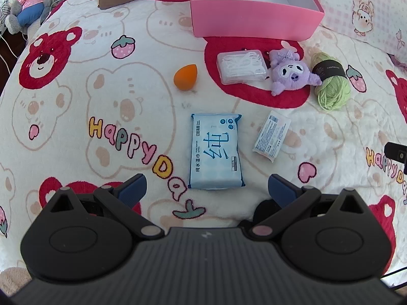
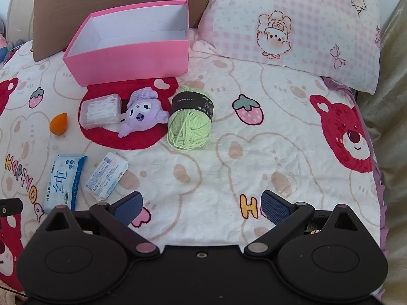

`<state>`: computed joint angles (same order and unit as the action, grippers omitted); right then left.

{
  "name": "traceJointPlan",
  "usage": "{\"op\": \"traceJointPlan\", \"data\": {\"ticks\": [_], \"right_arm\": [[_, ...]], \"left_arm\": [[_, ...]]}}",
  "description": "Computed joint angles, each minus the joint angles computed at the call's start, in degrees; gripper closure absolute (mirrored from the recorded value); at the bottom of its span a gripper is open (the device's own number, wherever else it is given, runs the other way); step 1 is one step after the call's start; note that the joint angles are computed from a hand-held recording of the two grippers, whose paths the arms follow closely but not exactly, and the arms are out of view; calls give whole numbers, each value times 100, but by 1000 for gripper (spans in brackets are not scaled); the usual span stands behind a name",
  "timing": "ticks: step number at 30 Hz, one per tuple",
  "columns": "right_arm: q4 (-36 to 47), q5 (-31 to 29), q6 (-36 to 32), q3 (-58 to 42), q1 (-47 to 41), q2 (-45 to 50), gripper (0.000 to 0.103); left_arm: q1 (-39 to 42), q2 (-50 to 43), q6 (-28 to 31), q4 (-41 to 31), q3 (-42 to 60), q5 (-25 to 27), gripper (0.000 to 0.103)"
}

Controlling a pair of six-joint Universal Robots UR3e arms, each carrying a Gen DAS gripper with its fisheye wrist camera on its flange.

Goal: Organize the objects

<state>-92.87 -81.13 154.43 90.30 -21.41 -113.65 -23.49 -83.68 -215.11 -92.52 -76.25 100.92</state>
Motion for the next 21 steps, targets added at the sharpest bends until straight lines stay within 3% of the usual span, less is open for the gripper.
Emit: {"op": "traceJointPlan", "data": {"ticks": [21], "right_arm": [[-20, -122, 88, -7, 132, 67, 2]], "left_arm": [[48, -49, 43, -65, 108, -139, 0]]}}
